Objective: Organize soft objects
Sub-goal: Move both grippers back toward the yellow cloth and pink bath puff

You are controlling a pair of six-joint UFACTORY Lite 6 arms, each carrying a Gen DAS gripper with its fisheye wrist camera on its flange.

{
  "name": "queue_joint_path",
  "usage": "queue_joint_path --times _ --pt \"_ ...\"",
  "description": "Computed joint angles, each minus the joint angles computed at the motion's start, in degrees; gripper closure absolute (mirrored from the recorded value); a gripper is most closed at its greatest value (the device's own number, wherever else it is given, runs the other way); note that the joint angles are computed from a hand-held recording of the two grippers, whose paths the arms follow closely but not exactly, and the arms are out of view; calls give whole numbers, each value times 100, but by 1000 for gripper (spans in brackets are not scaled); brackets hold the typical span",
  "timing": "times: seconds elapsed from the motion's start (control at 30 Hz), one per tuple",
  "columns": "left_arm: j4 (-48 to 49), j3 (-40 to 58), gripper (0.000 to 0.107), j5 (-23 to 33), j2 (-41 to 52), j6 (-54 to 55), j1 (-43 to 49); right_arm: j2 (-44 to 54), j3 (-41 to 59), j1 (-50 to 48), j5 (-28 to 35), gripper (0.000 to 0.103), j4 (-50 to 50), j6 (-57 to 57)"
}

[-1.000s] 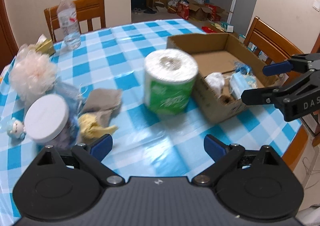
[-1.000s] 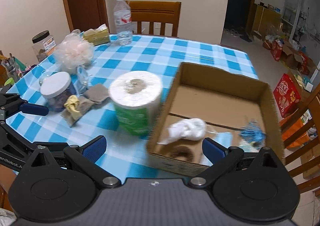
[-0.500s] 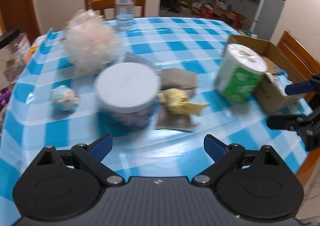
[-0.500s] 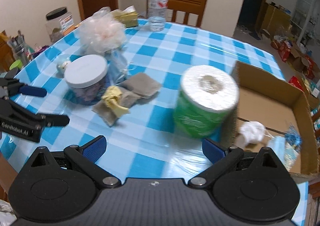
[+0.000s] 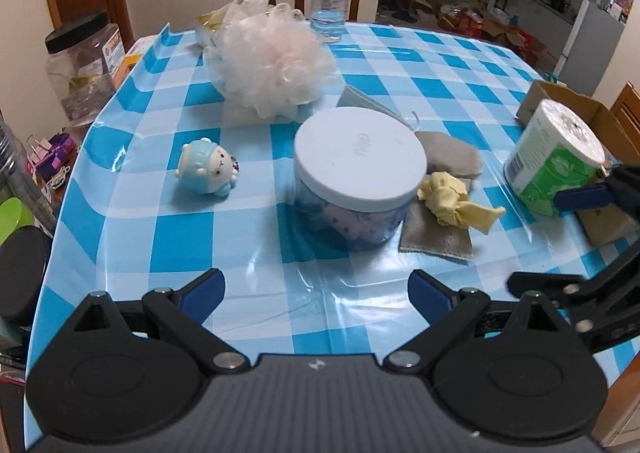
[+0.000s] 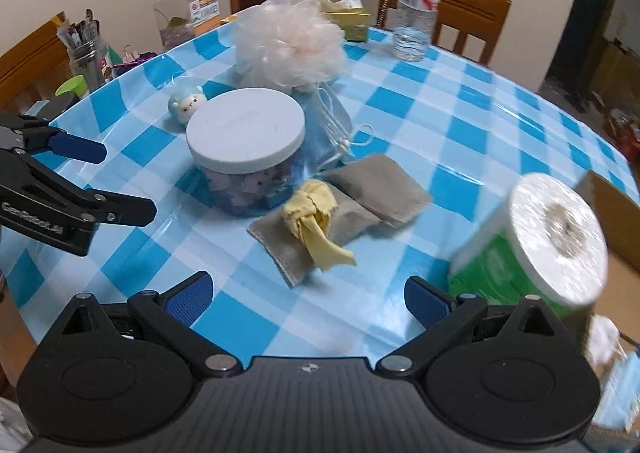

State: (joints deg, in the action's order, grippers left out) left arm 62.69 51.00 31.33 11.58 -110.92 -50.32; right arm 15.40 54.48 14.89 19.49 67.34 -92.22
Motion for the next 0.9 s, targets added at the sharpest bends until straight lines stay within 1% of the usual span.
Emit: queue_joint_path --times 0.07,0.17,0.2,0.3,0.37,0.43,0.53,0.6,0.63,0.67,0.73,0.8,0.87,0.9 --pt "-114 41 9 33 -15 161 82 220 175 64 -13 0 156 -193" --pt "-255 141 9 78 -45 508 266 544 406 150 -63 0 677 -813" --pt "-402 231 9 117 -31 725 343 627 473 198 -148 0 800 -915" --pt "-695 422 9 -20 -109 1447 663 816 650 220 -68 0 947 -1168" --pt "-952 706 9 -6 -38 1995 878 922 722 245 -81 0 1178 -1427" --pt "-1234 1118 9 72 152 2629 1105 1049 855 236 11 0 1107 -1359" --pt "-1467 1667 9 75 457 3270 1421 1185 989 227 113 0 1304 -1583" --pt "-1654 1934 9 -71 643 3595 1620 1267 1059 236 123 7 1472 -1753" --pt "-1767 2061 9 -144 744 3746 1711 1337 1130 242 134 14 1454 -1739" --pt "-1900 2186 8 -207 841 3921 1796 1401 1198 260 114 17 1423 -1689" --pt "-2002 2454 8 -252 1063 4127 1932 1521 1310 289 67 18 1520 -1752" --pt "-2067 2763 8 -215 1297 4355 2037 1615 1406 306 73 23 1592 -1846" --pt "-2169 3097 8 -203 1551 4640 2170 1711 1499 340 34 29 1591 -1869" --pt "-2198 3327 8 -167 1735 4745 2240 1763 1554 354 16 31 1565 -1841"
